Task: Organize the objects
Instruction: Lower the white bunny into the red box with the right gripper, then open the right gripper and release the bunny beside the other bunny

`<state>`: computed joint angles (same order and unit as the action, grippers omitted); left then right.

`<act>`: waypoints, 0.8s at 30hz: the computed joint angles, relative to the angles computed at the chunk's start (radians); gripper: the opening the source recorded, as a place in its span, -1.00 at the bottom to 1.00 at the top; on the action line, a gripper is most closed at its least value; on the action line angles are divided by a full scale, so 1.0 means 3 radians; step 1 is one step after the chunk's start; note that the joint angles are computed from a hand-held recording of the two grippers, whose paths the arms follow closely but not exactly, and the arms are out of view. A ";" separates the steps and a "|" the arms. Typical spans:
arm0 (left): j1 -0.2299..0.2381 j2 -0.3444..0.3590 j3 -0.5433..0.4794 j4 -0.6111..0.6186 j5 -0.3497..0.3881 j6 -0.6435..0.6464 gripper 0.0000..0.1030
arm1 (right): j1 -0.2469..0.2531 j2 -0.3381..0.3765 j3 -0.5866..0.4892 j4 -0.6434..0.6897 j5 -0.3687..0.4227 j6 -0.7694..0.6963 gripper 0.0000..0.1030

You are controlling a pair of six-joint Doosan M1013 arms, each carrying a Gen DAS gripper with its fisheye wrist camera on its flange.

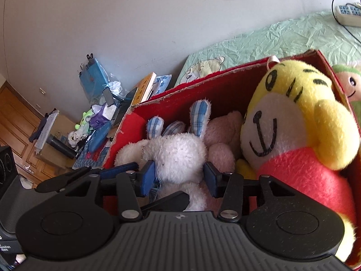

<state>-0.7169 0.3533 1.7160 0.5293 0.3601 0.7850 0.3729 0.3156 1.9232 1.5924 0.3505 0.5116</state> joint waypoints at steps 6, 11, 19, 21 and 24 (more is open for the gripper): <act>-0.0058 0.0044 -0.0086 0.0173 0.0216 -0.0093 0.77 | -0.0033 -0.0033 0.0055 0.0250 0.0119 -0.0147 0.03; -0.0068 0.0059 -0.0120 0.0172 0.0303 -0.0112 0.79 | -0.0051 -0.0106 0.0142 0.0543 0.0138 -0.0352 0.00; -0.0118 0.0096 -0.0179 0.0235 0.0452 -0.0145 0.84 | -0.0021 -0.0173 0.0205 0.0671 -0.0027 -0.0523 -0.17; -0.0126 0.0105 -0.0191 0.0216 0.0479 -0.0120 0.86 | -0.0028 -0.0183 0.0224 0.0715 -0.0037 -0.0561 -0.18; -0.0121 0.0119 -0.0207 0.0101 0.0498 -0.0024 0.88 | -0.0026 -0.0195 0.0240 0.0788 -0.0047 -0.0624 -0.18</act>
<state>-0.7531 0.3890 1.6537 0.5597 0.5095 0.7779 0.3650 0.2570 1.9953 1.8288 0.3364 0.3244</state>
